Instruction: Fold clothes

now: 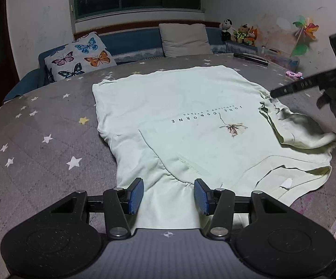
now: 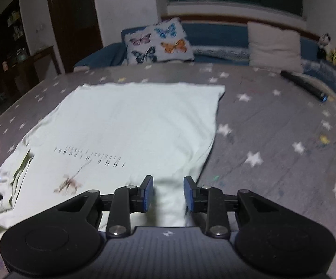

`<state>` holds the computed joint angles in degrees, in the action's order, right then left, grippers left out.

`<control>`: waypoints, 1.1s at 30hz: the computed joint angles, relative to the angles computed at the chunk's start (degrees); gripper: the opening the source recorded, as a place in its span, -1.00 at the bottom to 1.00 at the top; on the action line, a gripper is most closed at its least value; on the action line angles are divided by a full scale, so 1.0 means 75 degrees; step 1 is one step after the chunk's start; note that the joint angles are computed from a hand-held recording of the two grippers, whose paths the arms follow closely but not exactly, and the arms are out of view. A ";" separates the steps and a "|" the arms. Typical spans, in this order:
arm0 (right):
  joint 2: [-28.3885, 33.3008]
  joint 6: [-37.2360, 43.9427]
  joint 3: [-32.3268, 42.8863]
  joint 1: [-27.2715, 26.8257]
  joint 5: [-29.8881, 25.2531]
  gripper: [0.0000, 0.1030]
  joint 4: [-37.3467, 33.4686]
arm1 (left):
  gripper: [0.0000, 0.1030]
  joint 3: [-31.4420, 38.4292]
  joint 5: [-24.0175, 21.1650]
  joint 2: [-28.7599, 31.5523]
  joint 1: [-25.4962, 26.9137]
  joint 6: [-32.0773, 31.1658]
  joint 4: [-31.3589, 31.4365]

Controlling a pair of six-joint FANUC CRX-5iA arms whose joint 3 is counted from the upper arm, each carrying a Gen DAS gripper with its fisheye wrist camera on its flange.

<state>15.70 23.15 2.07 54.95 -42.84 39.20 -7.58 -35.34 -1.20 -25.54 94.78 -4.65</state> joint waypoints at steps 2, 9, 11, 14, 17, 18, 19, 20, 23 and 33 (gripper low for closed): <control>0.0031 -0.0106 0.0039 -0.0080 0.0068 -0.45 0.0131 | 0.01 0.0040 -0.0021 0.0029 -0.0017 0.0048 -0.0028; 0.0510 0.0386 0.0734 -0.0421 -0.0136 -0.51 -0.0817 | 0.03 0.0040 -0.0033 0.0043 0.0008 -0.0006 0.0033; 0.0481 0.0087 0.0650 -0.0464 -0.0263 -0.48 -0.0629 | 0.04 0.0060 -0.0045 0.0068 0.0005 -0.0030 0.0036; 0.0384 -0.0006 0.0564 -0.0559 -0.0120 -0.48 -0.0616 | 0.05 0.0104 -0.0090 0.0091 -0.0019 0.0020 -0.0018; 0.0417 0.0289 0.0624 -0.0630 0.0215 -0.48 -0.0611 | 0.06 0.0140 -0.0125 0.0108 -0.0036 0.0076 -0.0061; 0.0453 0.0437 0.0686 -0.0654 0.0301 -0.48 -0.0664 | 0.06 0.0153 -0.0142 0.0112 -0.0039 0.0088 -0.0072; 0.0558 0.0722 0.0867 -0.0680 0.0308 -0.48 -0.0864 | 0.06 0.0168 -0.0164 0.0115 -0.0042 0.0106 -0.0084; 0.0666 0.1013 0.1056 -0.0707 0.0306 -0.48 -0.1070 | 0.06 0.0182 -0.0186 0.0117 -0.0046 0.0123 -0.0097; 0.1064 0.1560 0.1653 -0.0813 0.0004 -0.48 -0.1479 | 0.06 0.0206 -0.0213 0.0129 -0.0053 0.0135 -0.0108; 0.1325 0.1271 0.1947 -0.1169 0.0055 -0.51 -0.1168 | 0.07 0.0340 -0.0400 0.0208 -0.0062 0.0110 -0.0107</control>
<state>25.64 32.68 16.67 46.18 -42.43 30.44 -5.04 -38.35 0.36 -26.00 95.60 -5.46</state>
